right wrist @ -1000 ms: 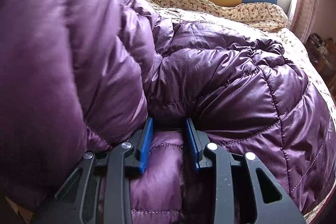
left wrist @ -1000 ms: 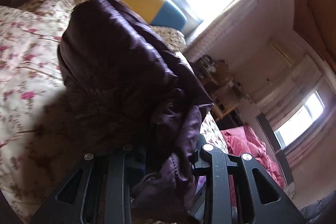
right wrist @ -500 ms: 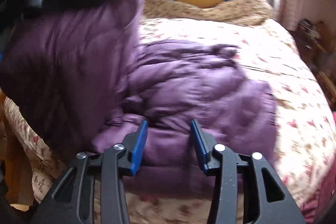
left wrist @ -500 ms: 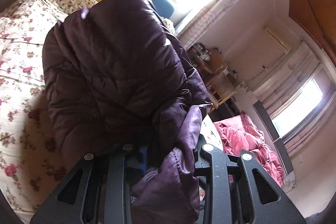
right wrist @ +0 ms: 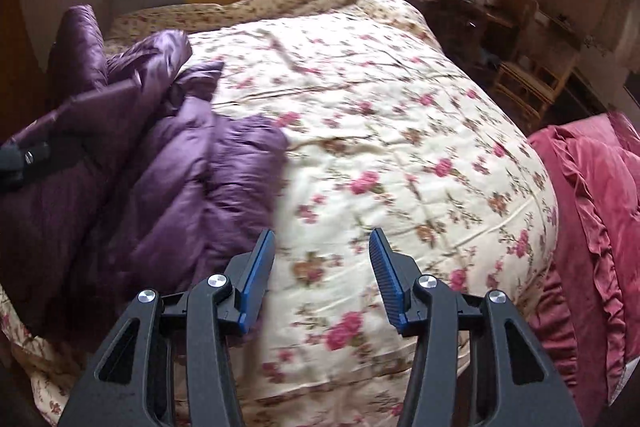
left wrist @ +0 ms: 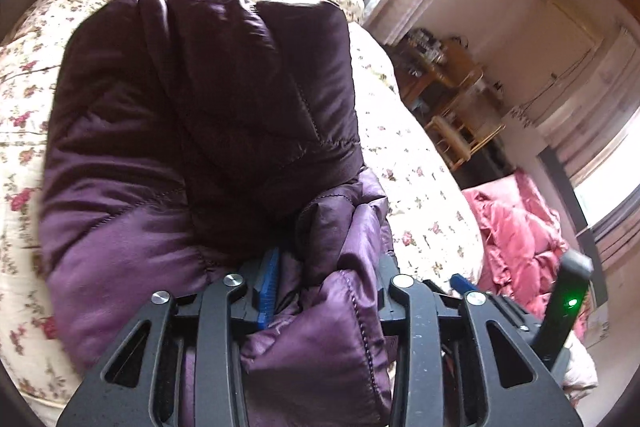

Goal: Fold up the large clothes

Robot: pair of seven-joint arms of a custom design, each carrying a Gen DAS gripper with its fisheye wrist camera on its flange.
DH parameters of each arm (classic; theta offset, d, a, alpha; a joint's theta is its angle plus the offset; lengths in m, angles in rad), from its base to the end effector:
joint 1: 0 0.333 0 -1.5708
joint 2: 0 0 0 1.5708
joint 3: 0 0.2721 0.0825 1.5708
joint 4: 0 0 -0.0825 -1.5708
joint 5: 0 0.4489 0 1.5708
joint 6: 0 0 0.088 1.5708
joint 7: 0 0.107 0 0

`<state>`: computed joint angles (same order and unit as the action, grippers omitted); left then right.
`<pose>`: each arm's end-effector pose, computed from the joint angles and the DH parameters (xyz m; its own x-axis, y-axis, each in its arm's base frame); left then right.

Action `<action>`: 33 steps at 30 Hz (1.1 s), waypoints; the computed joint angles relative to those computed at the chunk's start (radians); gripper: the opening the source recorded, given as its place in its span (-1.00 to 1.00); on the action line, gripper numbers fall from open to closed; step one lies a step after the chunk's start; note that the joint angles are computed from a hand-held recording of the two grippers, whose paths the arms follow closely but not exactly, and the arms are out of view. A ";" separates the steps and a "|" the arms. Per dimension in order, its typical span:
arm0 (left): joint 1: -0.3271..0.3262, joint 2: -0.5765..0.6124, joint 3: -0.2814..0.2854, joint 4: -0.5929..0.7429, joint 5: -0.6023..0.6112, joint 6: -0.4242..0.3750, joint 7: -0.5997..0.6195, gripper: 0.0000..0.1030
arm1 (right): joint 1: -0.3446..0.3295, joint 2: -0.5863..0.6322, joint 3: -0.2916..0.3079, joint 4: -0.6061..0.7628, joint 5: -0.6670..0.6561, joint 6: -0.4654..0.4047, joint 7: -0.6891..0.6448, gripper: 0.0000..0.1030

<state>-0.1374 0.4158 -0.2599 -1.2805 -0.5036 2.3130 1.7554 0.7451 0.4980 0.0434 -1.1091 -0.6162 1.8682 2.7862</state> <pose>0.7233 -0.2714 0.5497 -0.4086 -0.7811 0.4722 -0.8206 0.0878 -0.5648 0.5777 0.5070 0.5315 -0.3229 -0.9464 -0.0001 -0.7586 0.2589 -0.5979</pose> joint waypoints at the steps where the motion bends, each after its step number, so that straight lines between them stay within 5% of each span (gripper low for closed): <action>1: -0.021 -0.011 0.015 -0.013 0.008 -0.012 -0.008 -0.28 | -0.002 -0.006 -0.001 -0.009 0.001 -0.003 0.003 -0.05; 9: -0.089 0.028 0.014 -0.013 0.157 0.050 -0.027 -0.28 | -0.021 0.029 -0.007 0.028 0.016 -0.086 -0.058 -0.05; 10: -0.086 0.029 0.011 -0.010 0.157 0.048 -0.022 -0.16 | -0.019 0.033 -0.009 0.036 0.014 -0.096 -0.069 -0.03; 14: -0.042 -0.005 -0.026 -0.027 0.063 0.026 0.065 0.39 | -0.015 0.044 -0.014 0.053 0.014 -0.111 -0.084 0.07; 27: 0.053 -0.274 0.000 -0.258 -0.346 0.087 0.319 0.42 | 0.049 0.179 -0.057 0.292 0.003 -0.178 -0.156 0.13; 33: 0.060 -0.371 0.071 -0.399 -0.382 0.220 0.236 0.42 | 0.081 0.248 -0.095 0.422 0.011 -0.192 -0.189 0.13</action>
